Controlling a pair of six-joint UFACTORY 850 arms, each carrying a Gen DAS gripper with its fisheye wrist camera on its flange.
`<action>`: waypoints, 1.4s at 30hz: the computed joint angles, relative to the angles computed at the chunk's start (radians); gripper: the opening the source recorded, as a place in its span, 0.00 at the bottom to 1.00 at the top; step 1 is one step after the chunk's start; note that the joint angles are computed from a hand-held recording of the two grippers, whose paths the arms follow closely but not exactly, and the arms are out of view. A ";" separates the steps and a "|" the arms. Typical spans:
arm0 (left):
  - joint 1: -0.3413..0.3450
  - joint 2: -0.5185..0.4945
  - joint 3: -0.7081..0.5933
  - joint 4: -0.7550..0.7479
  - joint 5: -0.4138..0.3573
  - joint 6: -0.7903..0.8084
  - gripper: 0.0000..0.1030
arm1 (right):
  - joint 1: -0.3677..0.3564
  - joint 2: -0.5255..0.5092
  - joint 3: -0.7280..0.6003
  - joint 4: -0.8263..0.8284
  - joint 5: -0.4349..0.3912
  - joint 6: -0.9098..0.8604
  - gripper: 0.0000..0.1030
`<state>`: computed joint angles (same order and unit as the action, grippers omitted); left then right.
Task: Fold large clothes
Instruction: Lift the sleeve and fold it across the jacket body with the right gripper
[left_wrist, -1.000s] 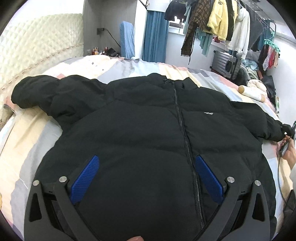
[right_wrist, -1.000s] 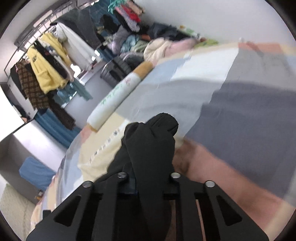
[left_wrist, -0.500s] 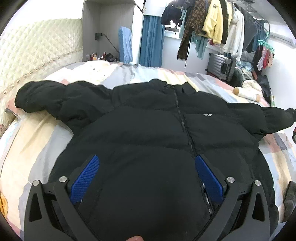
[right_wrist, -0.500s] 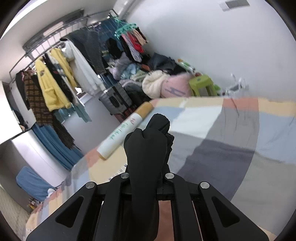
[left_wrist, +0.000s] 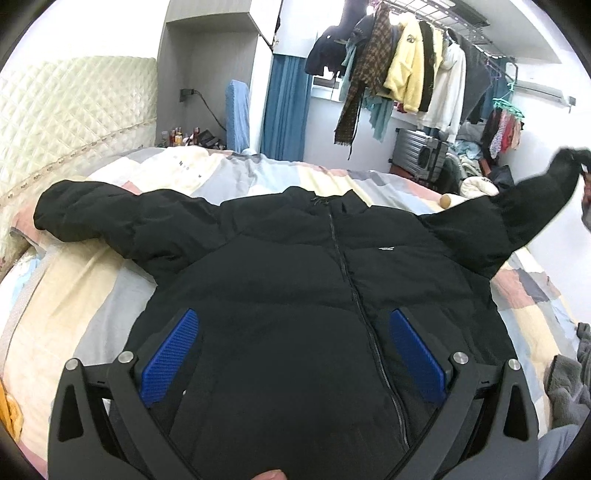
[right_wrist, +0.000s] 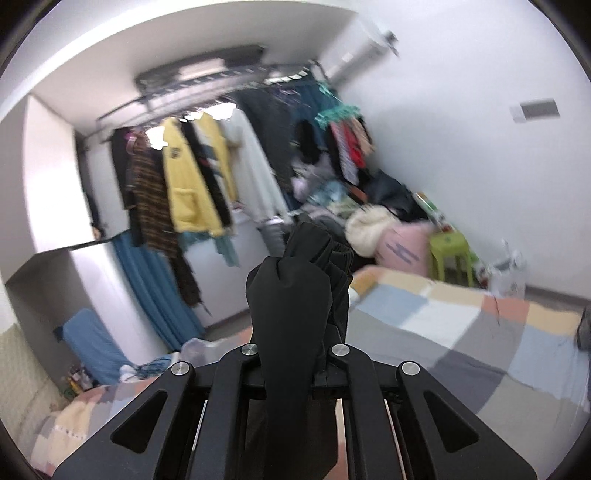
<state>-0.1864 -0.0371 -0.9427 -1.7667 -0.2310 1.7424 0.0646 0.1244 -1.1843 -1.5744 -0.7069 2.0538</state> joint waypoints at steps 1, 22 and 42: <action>0.005 0.009 0.008 -0.001 -0.005 0.005 1.00 | 0.029 -0.009 -0.020 -0.001 -0.020 -0.015 0.05; 0.141 0.059 0.069 -0.216 -0.123 0.292 1.00 | 0.444 -0.481 -0.447 -0.001 0.090 -0.213 0.07; 0.231 -0.078 -0.006 -0.059 -0.179 0.071 1.00 | 0.508 -1.000 -0.746 0.597 0.326 -0.795 0.08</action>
